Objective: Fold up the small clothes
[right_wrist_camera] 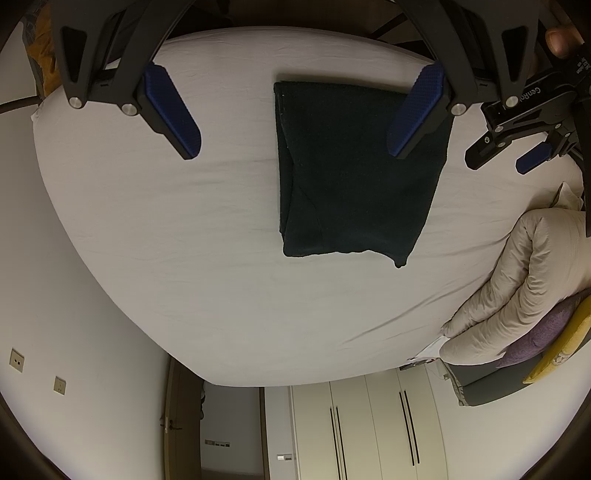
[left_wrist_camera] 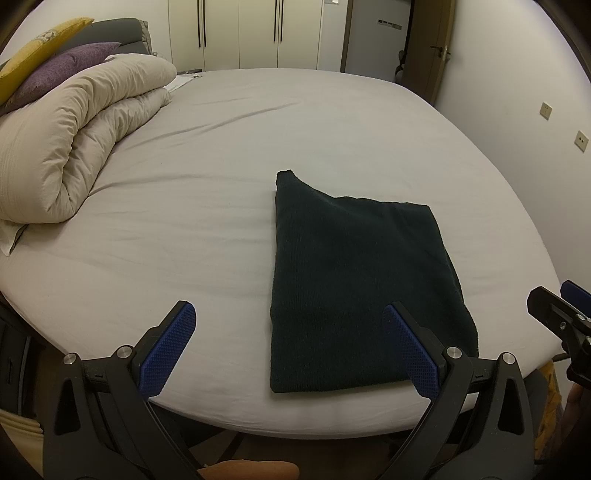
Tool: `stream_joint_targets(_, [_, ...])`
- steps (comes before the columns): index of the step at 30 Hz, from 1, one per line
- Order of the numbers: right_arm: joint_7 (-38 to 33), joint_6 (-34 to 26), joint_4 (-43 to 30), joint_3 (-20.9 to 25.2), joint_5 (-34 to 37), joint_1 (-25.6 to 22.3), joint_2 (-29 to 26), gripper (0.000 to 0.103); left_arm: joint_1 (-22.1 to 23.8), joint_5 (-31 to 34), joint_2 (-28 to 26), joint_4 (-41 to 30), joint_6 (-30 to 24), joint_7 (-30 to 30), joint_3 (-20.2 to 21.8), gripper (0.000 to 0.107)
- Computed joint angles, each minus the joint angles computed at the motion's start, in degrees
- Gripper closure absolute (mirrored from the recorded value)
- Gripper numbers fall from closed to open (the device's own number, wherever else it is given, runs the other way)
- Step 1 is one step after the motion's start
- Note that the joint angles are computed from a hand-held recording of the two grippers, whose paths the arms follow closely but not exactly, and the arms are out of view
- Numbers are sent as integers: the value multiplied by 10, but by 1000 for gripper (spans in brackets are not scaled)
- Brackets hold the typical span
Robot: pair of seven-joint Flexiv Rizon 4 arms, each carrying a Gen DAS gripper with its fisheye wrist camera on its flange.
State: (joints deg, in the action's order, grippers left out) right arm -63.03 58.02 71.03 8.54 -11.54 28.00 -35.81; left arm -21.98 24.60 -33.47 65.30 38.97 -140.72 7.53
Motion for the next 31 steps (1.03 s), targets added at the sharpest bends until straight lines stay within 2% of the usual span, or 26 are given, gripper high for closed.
stream_joint_targets(31, [6,3,10,1,1,1,2,0,6,-11,-5,3,-5,8,-2,4])
